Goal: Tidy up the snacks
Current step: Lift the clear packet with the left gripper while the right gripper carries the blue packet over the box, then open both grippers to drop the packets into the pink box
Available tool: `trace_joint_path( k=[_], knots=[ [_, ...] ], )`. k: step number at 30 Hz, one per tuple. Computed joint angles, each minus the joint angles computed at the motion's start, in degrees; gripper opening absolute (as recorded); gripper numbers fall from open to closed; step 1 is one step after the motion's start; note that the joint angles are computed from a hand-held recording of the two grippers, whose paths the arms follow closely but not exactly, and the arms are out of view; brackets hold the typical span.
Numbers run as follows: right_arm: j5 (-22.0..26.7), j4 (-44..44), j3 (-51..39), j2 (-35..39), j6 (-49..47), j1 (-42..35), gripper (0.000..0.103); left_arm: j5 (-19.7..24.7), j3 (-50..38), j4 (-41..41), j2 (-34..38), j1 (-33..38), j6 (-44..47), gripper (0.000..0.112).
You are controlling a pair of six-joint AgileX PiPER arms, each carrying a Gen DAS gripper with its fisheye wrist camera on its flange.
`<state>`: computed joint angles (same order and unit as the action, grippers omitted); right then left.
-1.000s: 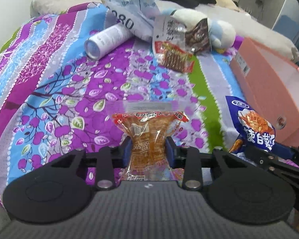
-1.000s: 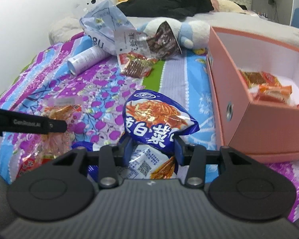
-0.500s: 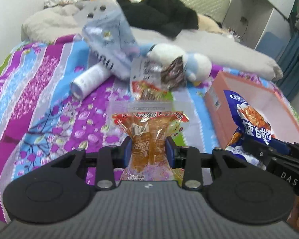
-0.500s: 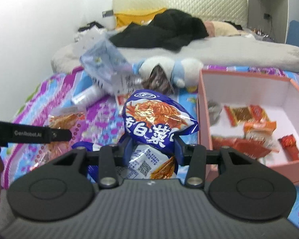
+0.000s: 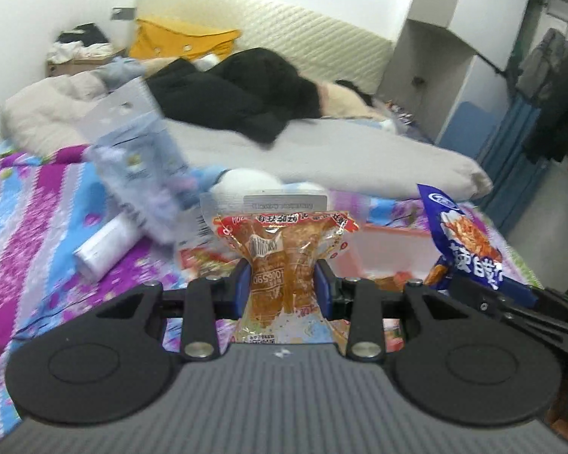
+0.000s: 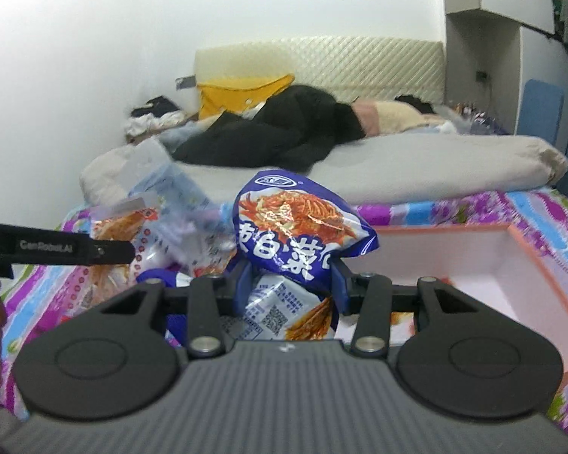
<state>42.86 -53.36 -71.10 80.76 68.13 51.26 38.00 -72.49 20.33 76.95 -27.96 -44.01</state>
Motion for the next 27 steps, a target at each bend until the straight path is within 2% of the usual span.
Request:
trace_joint_path(
  k=[9,16,22,27],
  knots=[
    [-1.0,3.8,0.3,-4.7,-7.6,-9.8,0.046,3.1,-21.1,-4.0,16.2,-5.9,5.0,0.041],
    [-8.0,9.6,9.5,-6.0,-10.3,-23.1,0.046,7.0,-39.5,-11.7,34.7,-8.5,13.4,0.041],
    [-15.1,15.3,14.4,-1.2,-15.0,-32.0,0.046,14.6,-58.0,-18.6,51.6,-8.7,20.2,0.041],
    [-18.5,18.4,14.8,4.1,-17.7,-35.6,0.046,24.7,-78.1,-21.4,65.2,-8.0,23.4,0.041]
  ],
)
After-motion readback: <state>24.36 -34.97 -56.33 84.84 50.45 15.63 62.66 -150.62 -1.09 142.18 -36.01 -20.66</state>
